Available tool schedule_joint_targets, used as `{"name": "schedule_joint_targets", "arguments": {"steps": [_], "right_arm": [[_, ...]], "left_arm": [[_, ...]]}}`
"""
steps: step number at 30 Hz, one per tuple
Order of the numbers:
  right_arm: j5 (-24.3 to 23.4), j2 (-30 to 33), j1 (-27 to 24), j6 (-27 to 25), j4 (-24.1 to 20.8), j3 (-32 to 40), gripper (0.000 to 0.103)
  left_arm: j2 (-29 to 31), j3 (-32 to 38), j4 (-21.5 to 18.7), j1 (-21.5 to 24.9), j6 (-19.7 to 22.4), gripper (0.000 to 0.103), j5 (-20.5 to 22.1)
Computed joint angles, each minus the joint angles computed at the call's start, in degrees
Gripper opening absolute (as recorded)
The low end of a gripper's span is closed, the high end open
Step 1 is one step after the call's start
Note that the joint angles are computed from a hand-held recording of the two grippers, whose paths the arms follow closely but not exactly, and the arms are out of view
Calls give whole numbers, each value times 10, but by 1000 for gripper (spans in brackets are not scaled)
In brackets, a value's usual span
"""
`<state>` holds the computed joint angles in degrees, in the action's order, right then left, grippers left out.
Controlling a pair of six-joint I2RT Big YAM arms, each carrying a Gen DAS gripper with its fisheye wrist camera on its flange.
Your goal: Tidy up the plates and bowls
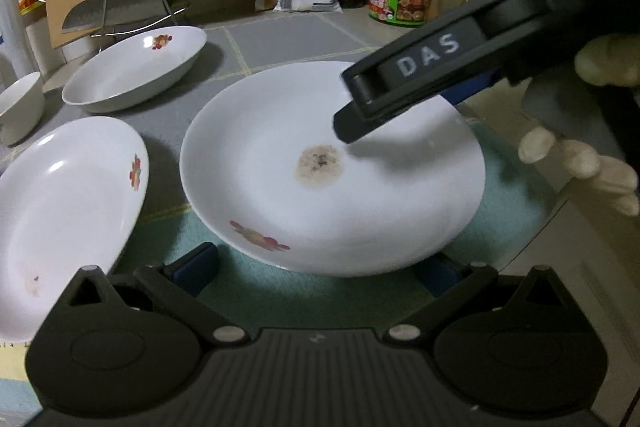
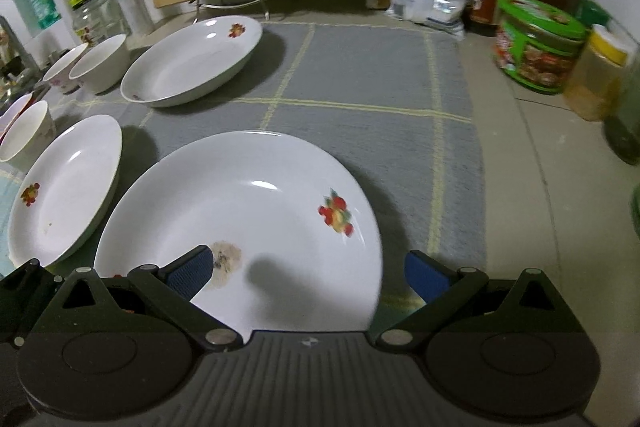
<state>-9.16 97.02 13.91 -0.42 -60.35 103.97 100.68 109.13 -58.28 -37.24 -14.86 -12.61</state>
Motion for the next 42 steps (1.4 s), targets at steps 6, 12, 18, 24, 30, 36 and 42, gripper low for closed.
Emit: {"name": "schedule_joint_targets", "arguments": {"steps": [6,12,18,24,30,36,42], "right_arm": [[-41,36,-8,-31,-30,40,103],[-71,56,-16,-69,-38,64,103],[-108,86,-24,-121,-68,108,103],[-153,120,-32,-175,-110,162,103],[-198,143,-38,-217,-155,202,103],[-212,152,-40,-246,-180,219,98],[-225,155,-46,-254,-189,225,95]], "left_arm": [[-15,-32,38,-5,-4,103,-15],[-23,-48,59,-9,-8,103,-26],[-24,-48,57,-8,-1,103,-20],[-21,-43,56,-5,17,103,-10],[-16,-36,53,-5,26,103,-4],[-12,-29,49,-5,34,102,-1],[-7,-19,39,-5,39,102,-1]]}}
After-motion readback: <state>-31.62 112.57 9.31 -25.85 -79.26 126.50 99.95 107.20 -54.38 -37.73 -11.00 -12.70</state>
